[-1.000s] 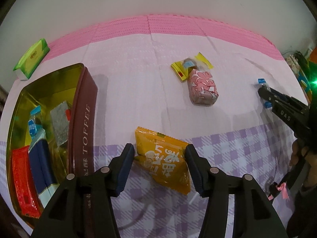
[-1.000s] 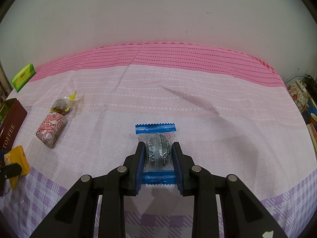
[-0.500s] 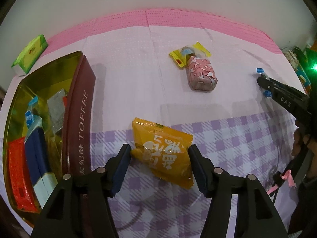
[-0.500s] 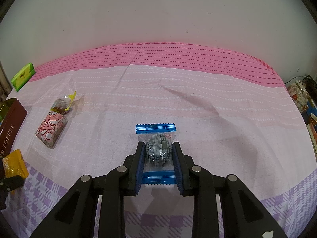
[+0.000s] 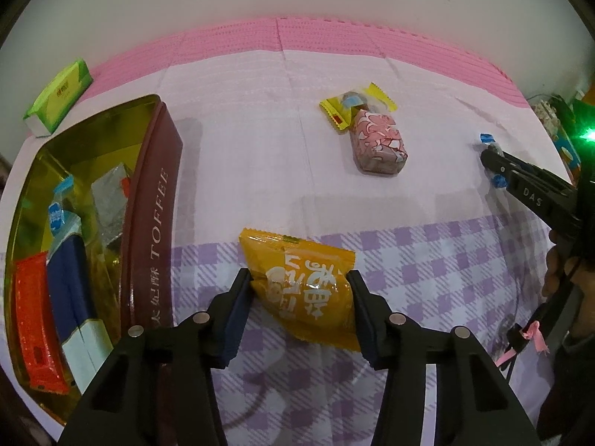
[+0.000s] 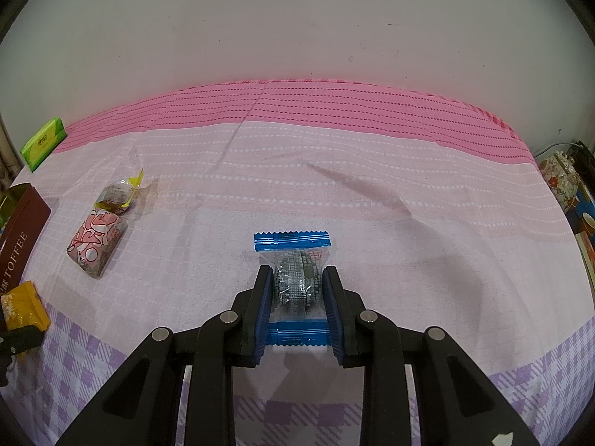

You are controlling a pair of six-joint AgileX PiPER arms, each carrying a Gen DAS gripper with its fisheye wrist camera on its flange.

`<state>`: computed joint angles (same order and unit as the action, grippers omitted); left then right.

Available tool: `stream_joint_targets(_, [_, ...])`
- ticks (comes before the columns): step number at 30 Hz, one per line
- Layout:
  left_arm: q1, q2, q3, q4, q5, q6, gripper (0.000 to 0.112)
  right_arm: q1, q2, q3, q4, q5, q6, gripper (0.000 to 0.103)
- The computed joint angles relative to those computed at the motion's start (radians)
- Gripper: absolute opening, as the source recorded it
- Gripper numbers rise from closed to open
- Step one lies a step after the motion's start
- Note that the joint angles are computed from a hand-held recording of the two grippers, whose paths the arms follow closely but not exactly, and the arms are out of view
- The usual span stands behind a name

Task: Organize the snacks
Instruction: 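Lift the orange bag with the left tool while the right tool holds the candy, then lower the orange bag into the gold tin and open the left tool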

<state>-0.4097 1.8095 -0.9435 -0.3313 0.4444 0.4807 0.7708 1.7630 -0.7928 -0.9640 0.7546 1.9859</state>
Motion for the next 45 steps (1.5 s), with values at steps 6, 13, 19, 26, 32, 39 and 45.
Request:
stream_joint_targets(6, [0.006, -0.04, 0.002, -0.023, 0.017, 0.019, 0.051, 0.0, 0.0, -0.001, 0.001, 0.001, -0.002, 0.026])
stream_joint_targets(13, [0.057, -0.098, -0.055, -0.043, 0.053, 0.041, 0.051, 0.001, 0.001, -0.001, 0.0, 0.0, 0.001, 0.026])
stream_joint_targets(19, [0.162, -0.071, -0.178, 0.01, 0.063, 0.008, 0.051, 0.003, 0.002, -0.001, -0.001, 0.002, 0.004, 0.026])
stream_joint_targets(26, [0.286, 0.06, -0.343, 0.127, 0.085, -0.102, 0.051, 0.006, 0.002, -0.003, 0.006, 0.01, -0.005, 0.026])
stream_joint_targets(32, [0.32, 0.159, -0.43, 0.241, 0.077, -0.185, 0.051, 0.006, 0.003, -0.004, 0.008, 0.012, -0.011, 0.026])
stream_joint_targets(39, [0.334, 0.234, -0.489, 0.309, 0.087, -0.235, 0.051, 0.005, 0.003, -0.003, 0.007, 0.012, -0.011, 0.026])
stream_joint_targets(45, [0.333, 0.251, -0.479, 0.354, 0.077, -0.274, 0.051, 0.006, 0.006, -0.007, 0.01, 0.016, -0.014, 0.026])
